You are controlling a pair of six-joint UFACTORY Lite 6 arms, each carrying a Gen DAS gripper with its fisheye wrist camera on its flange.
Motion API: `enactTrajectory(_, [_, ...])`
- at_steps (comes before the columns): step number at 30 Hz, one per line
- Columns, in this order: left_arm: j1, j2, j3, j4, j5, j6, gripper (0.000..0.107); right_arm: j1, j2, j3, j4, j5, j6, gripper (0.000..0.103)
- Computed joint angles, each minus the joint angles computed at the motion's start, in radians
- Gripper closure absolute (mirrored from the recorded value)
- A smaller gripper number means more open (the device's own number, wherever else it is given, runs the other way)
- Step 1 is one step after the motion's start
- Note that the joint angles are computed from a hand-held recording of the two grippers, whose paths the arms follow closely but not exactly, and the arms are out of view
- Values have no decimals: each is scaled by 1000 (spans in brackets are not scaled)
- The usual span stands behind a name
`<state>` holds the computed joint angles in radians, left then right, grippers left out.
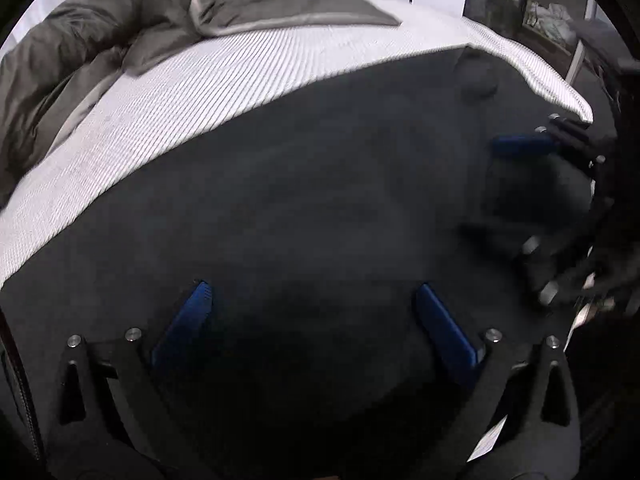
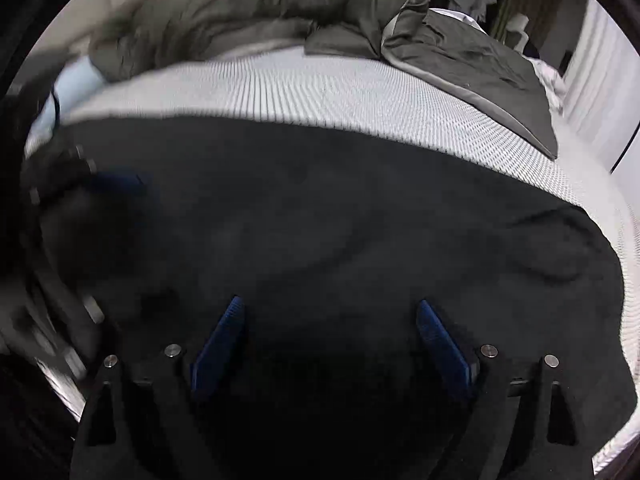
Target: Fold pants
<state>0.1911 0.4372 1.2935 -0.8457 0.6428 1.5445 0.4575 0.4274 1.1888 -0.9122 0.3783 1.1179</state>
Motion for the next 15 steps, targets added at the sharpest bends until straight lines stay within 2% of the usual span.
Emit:
enactTrajectory(2, [100, 54, 83, 20, 57, -4, 4, -39, -66, -100, -73, -40, 89, 13])
enactTrajectory(4, [174, 60, 105, 40, 26, 12, 4, -95, -101, -145, -135, -13, 171, 13])
enactTrajectory(7, [297, 186, 282, 114, 5, -100, 4, -186, -143, -214, -261, 87, 316, 12])
enactTrajectory(9, [377, 246, 386, 144, 30, -179, 4, -210, -180, -245, -280, 97, 351, 12])
enactTrajectory(11, [418, 252, 417, 170, 7, -239, 6, -215, -191, -247, -295, 88, 377, 12])
enactTrajectory(13, [459, 238, 432, 138, 91, -230, 7, -185, -206, -245, -305, 64, 403, 12])
enactTrajectory(15, [469, 168, 359, 88, 173, -186, 7, -119, -214, -227, -313, 4, 421, 12])
